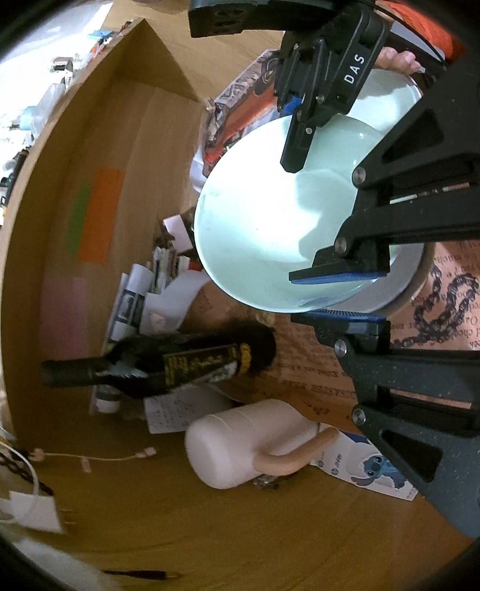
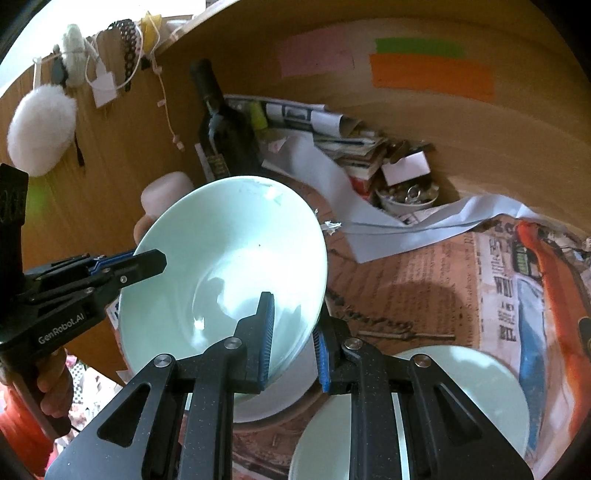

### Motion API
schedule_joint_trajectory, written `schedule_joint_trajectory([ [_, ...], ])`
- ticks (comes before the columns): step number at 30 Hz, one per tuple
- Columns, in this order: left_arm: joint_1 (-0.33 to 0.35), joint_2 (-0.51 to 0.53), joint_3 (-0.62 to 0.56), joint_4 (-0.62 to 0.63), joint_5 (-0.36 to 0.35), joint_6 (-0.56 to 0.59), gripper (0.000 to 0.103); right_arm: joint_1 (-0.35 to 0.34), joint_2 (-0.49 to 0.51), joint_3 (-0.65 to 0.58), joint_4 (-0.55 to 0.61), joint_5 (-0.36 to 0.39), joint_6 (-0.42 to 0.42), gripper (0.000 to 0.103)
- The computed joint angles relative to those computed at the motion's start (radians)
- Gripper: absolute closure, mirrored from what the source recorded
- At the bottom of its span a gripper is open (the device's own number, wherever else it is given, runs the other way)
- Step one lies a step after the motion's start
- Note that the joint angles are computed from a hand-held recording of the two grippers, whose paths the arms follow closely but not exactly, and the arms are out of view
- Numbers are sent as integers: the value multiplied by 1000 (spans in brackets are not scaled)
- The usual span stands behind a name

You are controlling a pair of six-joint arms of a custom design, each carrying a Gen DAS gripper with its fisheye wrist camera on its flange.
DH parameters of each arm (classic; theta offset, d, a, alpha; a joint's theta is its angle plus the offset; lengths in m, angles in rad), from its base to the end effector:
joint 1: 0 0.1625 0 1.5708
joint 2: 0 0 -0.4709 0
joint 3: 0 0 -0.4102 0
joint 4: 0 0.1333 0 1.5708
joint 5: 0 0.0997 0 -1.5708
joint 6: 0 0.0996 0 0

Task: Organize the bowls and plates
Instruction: 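Lower the mint green bowl into the white bowl with the left tool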

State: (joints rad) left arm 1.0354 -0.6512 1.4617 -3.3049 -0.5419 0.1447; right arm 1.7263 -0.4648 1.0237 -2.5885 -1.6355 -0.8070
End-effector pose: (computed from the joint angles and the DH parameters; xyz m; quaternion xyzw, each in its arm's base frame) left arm -0.1988 -0.7637 0.1993 0.0533 0.8079 -0.4660 0.3568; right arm 0.2650 -0.8716 0.1111 0.4440 -0.8661 0.2052 0.1026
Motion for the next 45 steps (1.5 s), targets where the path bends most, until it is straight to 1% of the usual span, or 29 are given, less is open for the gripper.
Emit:
schedule_joint_trajectory([
  [8, 22, -21, 37, 60, -23, -62, 91, 4, 14, -6, 22, -36, 2, 85],
  [14, 36, -22, 35, 99, -39, -91, 91, 4, 28, -26, 44, -63, 10, 85],
  [17, 40, -19, 30, 109, -41, -90, 91, 4, 33, -34, 55, -74, 14, 85],
  [21, 42, -8, 20, 108, -22, -67, 91, 4, 41, -47, 74, -84, 15, 85],
  [25, 48, -7, 17, 135, -24, -71, 91, 6, 42, -40, 41, -94, -1, 85],
  [29, 44, 6, 14, 101, -4, -28, 91, 7, 42, -37, 30, -101, -19, 84],
  [32, 43, 10, 12, 91, 4, -17, 91, 9, 42, -29, 10, -105, -42, 82],
  [37, 44, 9, 13, 102, 5, -25, 91, 17, 43, -4, -57, -132, -96, 81],
  [41, 42, 12, 11, 102, 14, -19, 91, 17, 43, -1, -78, -128, -105, 76],
  [44, 40, 11, 12, 106, 14, -20, 91, 16, 43, -11, -51, -116, -99, 68],
  [45, 40, 10, 13, 108, 12, -23, 91, 16, 43, -12, -45, -114, -98, 67],
])
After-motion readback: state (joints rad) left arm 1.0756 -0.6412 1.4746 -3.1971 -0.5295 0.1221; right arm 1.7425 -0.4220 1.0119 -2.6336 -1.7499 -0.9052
